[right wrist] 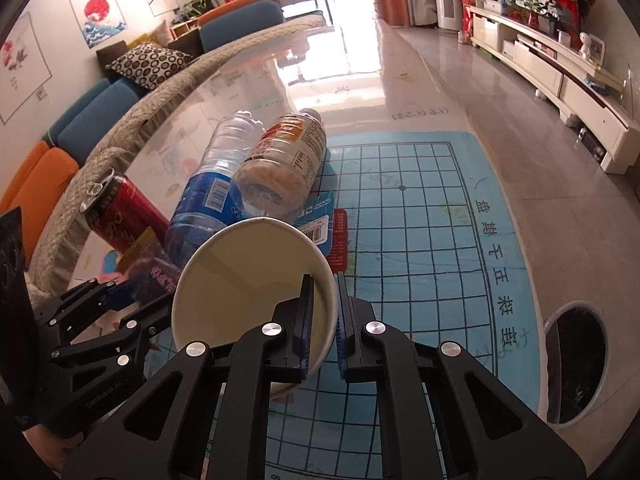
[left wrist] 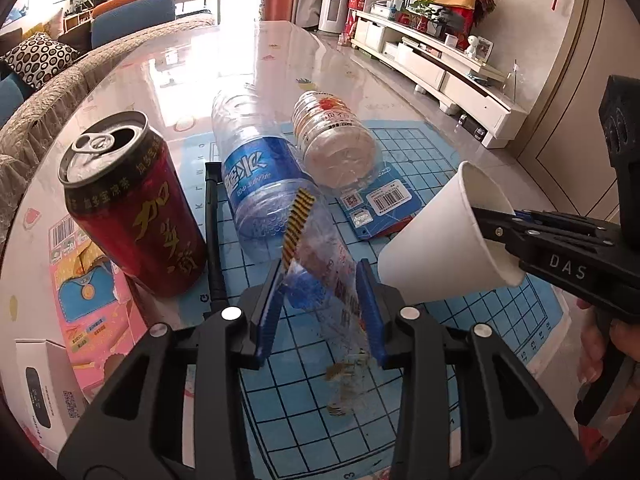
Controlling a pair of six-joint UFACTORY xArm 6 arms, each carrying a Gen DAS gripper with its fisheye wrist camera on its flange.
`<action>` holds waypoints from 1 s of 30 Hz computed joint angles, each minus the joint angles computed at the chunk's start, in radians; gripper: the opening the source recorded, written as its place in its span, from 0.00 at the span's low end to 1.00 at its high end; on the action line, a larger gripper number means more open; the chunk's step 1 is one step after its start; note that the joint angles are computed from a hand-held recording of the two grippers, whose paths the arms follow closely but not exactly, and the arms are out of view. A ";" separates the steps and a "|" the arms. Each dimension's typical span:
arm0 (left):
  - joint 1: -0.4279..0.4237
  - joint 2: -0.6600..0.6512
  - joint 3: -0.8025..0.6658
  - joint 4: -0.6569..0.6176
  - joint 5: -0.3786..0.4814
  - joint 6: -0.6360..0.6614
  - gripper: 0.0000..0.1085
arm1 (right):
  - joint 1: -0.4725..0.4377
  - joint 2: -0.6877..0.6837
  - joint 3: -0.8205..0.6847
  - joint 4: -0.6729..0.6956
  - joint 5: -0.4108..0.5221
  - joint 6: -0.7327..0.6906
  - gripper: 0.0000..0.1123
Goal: Collect trash
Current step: 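Grasp the white paper cup with the right tool while the left tool grasps the clear wrapper, then carry the cup and wrapper with both tools over the grey trash bin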
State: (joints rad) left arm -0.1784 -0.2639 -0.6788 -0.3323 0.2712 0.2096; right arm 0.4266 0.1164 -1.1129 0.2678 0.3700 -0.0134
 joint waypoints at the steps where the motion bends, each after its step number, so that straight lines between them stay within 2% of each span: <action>1: -0.001 -0.008 0.002 -0.012 0.005 0.006 0.27 | 0.000 -0.006 0.004 0.002 0.000 -0.001 0.08; 4: -0.003 -0.034 0.013 -0.051 0.011 0.034 0.27 | -0.002 -0.024 0.015 -0.011 0.003 0.008 0.07; 6: -0.003 -0.046 0.021 -0.053 0.013 0.034 0.22 | -0.002 -0.038 0.023 -0.016 0.007 0.011 0.07; 9: -0.004 -0.053 0.015 -0.132 0.032 0.090 0.21 | -0.003 -0.056 0.035 -0.026 0.009 0.017 0.07; 14: 0.006 -0.059 0.013 -0.264 0.068 0.175 0.05 | -0.008 -0.083 0.055 -0.036 0.015 0.018 0.07; 19: -0.003 -0.086 0.026 -0.260 0.064 0.193 0.02 | -0.011 -0.106 0.077 -0.026 0.010 0.008 0.07; 21: -0.007 -0.086 0.020 -0.302 0.073 0.227 0.01 | -0.014 -0.113 0.078 -0.021 0.013 0.006 0.07; 30: -0.042 -0.128 0.019 -0.236 0.072 0.157 0.01 | -0.036 -0.179 0.128 0.014 -0.002 -0.034 0.07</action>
State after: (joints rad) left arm -0.2201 -0.3923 -0.6596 -0.5685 0.3428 0.3662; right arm 0.3910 -0.0624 -0.9847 0.2822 0.3682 -0.0477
